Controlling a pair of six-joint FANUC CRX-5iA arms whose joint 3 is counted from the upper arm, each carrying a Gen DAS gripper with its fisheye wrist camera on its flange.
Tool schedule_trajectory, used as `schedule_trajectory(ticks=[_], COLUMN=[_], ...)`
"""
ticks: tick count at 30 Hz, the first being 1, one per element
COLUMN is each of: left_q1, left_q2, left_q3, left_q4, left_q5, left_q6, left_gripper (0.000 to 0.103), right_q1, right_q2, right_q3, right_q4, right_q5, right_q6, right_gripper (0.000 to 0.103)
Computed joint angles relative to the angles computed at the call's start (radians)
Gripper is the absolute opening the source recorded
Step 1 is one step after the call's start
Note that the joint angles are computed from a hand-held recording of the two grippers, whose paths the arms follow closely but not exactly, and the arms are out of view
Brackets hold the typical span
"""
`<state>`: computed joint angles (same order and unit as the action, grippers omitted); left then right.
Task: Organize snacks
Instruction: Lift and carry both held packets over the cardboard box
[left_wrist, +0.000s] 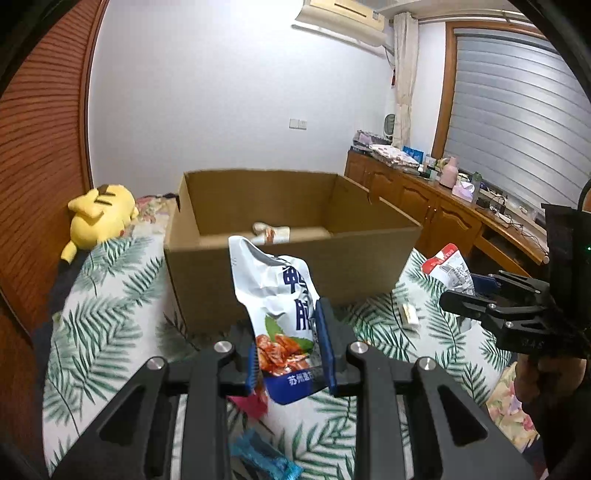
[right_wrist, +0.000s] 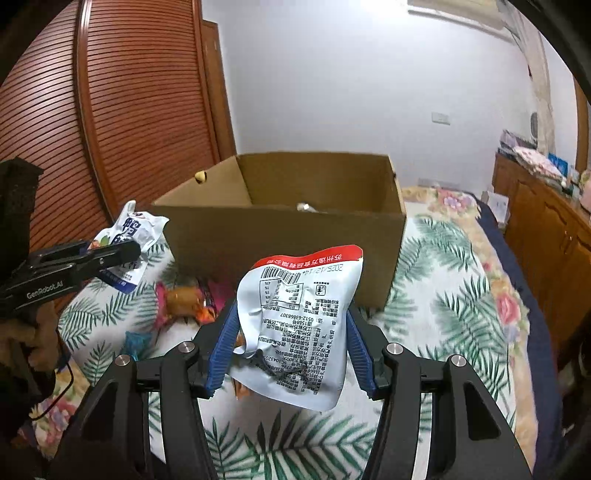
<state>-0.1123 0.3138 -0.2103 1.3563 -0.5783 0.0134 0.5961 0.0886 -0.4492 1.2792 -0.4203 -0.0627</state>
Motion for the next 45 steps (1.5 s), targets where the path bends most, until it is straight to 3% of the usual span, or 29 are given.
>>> schedule_trajectory(ticks=[3,23,33,39,45], left_q1=[-0.01,-0.014,-0.01,-0.009,-0.007], left_q2=[0.015,0.195,0.361,0.435,0.489], left_q3=[0.033,0.358,0.622,0.73,0.823], left_q4=[0.009,-0.147,-0.32,-0.398,-0.503], left_q5=[0.011,-0.055,-0.099,-0.099,-0.131], left_q6=[-0.016,0.118,0.314,0.421,0.516], left_gripper=[0.024,0.024,0.024,0.024,0.024], right_q1=[0.008,-0.089,-0.119,-0.146,-0.13], right_q2=[0.023,0.195,0.293,0.32,0.372], right_q3=[0.056,0.284,0.389,0.403,0.484], right_q4=[-0.087,-0.044,-0.138,-0.132,-0.272], right_q5=[-0.015,0.048,0.066,0.087,0.054], right_q6=[0.111,0.212,0.318,0.291,0.419], right_gripper=[0.057,0.057,0.057,0.057,0.057])
